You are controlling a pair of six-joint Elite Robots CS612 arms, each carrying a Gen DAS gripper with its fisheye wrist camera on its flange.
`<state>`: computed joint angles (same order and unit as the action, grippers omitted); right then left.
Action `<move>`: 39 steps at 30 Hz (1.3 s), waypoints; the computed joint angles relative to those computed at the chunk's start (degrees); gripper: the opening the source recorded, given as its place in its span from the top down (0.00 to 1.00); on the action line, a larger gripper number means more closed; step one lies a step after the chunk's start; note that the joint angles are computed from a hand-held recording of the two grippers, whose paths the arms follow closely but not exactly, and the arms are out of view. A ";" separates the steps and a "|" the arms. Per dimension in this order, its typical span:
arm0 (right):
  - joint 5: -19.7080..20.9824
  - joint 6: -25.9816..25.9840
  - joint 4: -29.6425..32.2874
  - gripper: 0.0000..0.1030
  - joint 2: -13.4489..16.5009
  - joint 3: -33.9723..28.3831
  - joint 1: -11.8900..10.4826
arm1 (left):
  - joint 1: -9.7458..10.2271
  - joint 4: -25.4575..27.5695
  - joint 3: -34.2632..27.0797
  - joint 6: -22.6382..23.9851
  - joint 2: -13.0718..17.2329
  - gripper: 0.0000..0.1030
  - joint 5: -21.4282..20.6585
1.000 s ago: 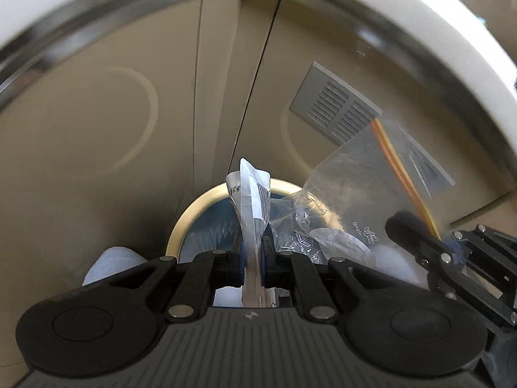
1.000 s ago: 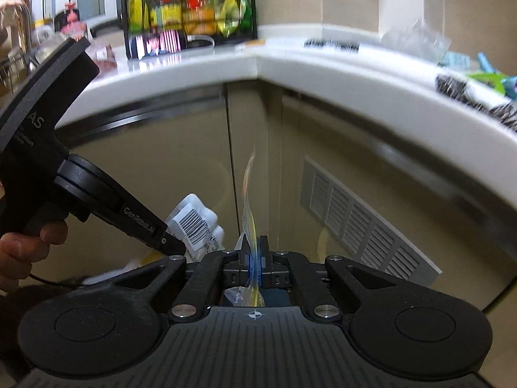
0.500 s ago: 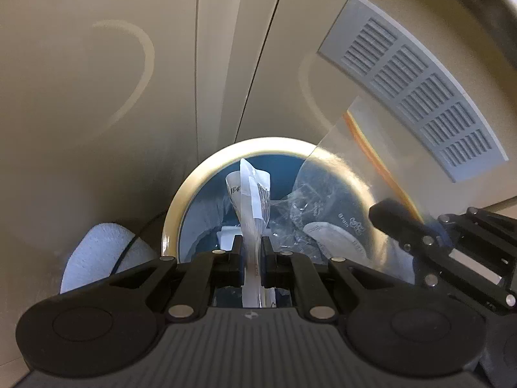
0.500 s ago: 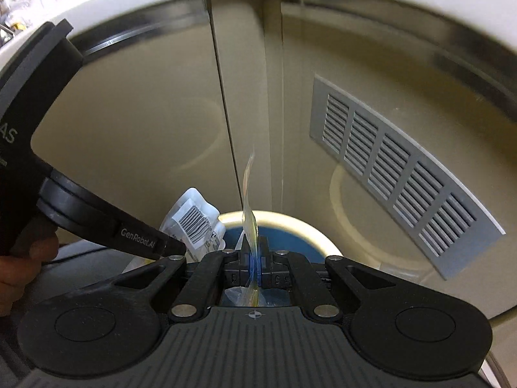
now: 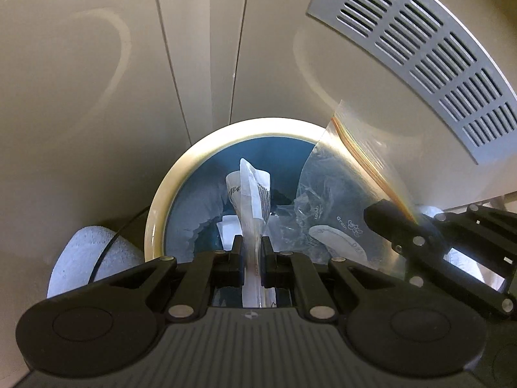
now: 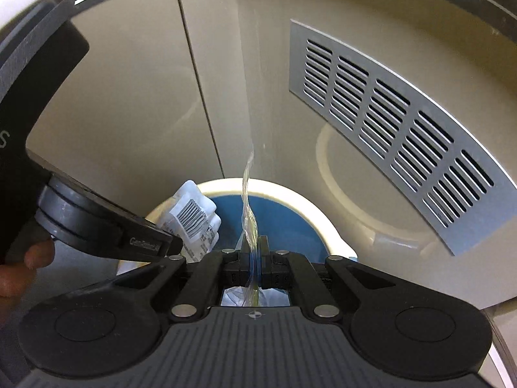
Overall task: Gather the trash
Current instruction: 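Open both grippers to drop the wrapper and zip bag into the bin, then raise both tools back toward the trash on the grey mat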
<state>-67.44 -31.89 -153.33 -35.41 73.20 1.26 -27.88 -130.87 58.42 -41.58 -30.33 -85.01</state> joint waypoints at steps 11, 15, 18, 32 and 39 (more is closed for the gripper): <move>-5.56 4.11 -2.02 0.66 0.16 0.00 0.16 | -1.03 0.10 0.60 0.73 -0.44 0.21 4.22; -6.03 6.91 -1.10 0.32 -0.73 0.36 -0.36 | -0.49 0.69 0.96 -0.04 -1.21 0.14 2.39; -3.61 7.05 -1.26 0.23 -2.33 1.88 -1.12 | -0.18 -1.67 3.01 -0.96 -2.97 0.07 1.06; 15.84 5.79 -29.64 0.01 -10.28 14.21 -5.45 | -4.45 -27.46 19.05 4.74 -15.95 0.00 17.13; 19.50 10.00 -37.62 0.00 -12.63 16.08 -6.50 | -6.66 -36.18 22.05 8.78 -18.73 0.00 24.67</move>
<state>-47.95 -21.89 -190.95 -48.05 89.27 -5.24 -34.54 -167.06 80.46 -32.81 -49.06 -60.34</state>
